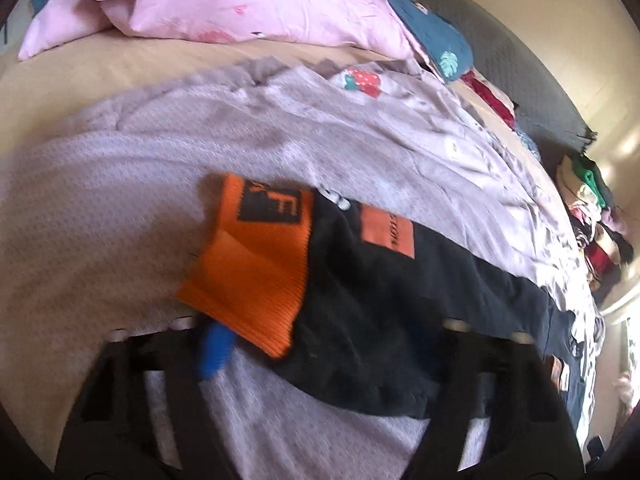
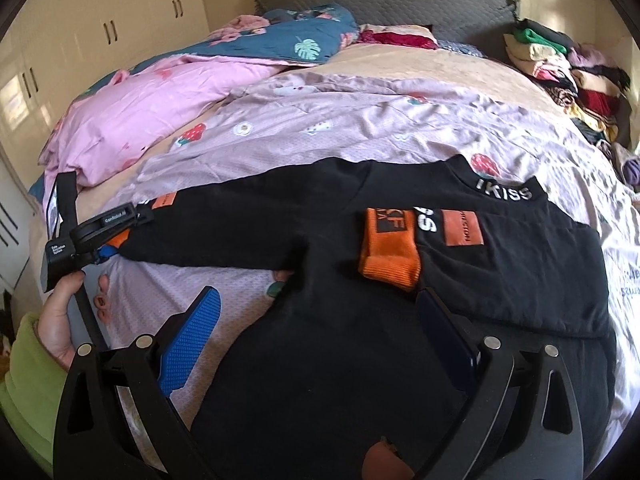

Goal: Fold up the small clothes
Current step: 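Grasp the other orange cuff with the left tool and lift the sleeve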

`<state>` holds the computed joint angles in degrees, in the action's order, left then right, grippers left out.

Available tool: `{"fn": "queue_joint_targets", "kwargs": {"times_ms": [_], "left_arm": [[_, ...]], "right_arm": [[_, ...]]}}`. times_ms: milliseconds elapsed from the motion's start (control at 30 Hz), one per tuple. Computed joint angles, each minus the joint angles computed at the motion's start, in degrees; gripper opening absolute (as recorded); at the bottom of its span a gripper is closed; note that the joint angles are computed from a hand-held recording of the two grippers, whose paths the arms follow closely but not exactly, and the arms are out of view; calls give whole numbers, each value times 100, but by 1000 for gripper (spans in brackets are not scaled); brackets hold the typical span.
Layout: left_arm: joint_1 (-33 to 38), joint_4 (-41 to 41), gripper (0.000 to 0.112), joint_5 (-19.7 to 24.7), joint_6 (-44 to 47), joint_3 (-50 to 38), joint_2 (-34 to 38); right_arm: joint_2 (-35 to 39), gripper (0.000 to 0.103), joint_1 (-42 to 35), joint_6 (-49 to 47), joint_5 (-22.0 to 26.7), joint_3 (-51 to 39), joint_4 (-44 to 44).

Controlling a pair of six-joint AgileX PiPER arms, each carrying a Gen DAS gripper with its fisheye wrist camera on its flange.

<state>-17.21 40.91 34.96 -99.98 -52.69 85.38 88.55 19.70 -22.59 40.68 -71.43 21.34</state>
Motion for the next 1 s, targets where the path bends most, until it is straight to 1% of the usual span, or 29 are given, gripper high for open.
{"fn": "queue_joint_targets", "kwargs": {"times_ms": [33,67,100,133,167,267,367,800,900,933,1000], "left_arm": [[46,-7,40,-60,36,13,-28],[90,-16,26,-142,76,52,-91],[118,3,20,-182,104,83,-152],[116,82,11,-193,65,108,-194],[74,204,8,-186,-8,120,-241],[-26,354,7,-189,51,65,-396],[-198,480,6,-82,136,-161,-482],[-819,562,5,28,536,-1191,-209],[-917,533,5,45,634,-1423,-115],[-963,552,5,72,650,-1511,-76],[-1024,532,5,84,720,-1669,-5]], "right_arm": [[-4,97,-32,-14,7,-2,23],[-6,97,-71,-43,13,1,58],[-11,97,-99,-63,11,8,88],[-13,97,-126,-80,10,13,122],[-16,97,-157,-99,14,18,158],[-46,97,-228,-168,26,50,258],[-89,97,-320,-216,32,91,357],[-386,97,-1063,-520,149,214,880],[-418,97,-1292,-674,259,237,1135],[-413,97,-1437,-776,390,233,1337],[-439,97,-1620,-919,504,270,1565]]}}
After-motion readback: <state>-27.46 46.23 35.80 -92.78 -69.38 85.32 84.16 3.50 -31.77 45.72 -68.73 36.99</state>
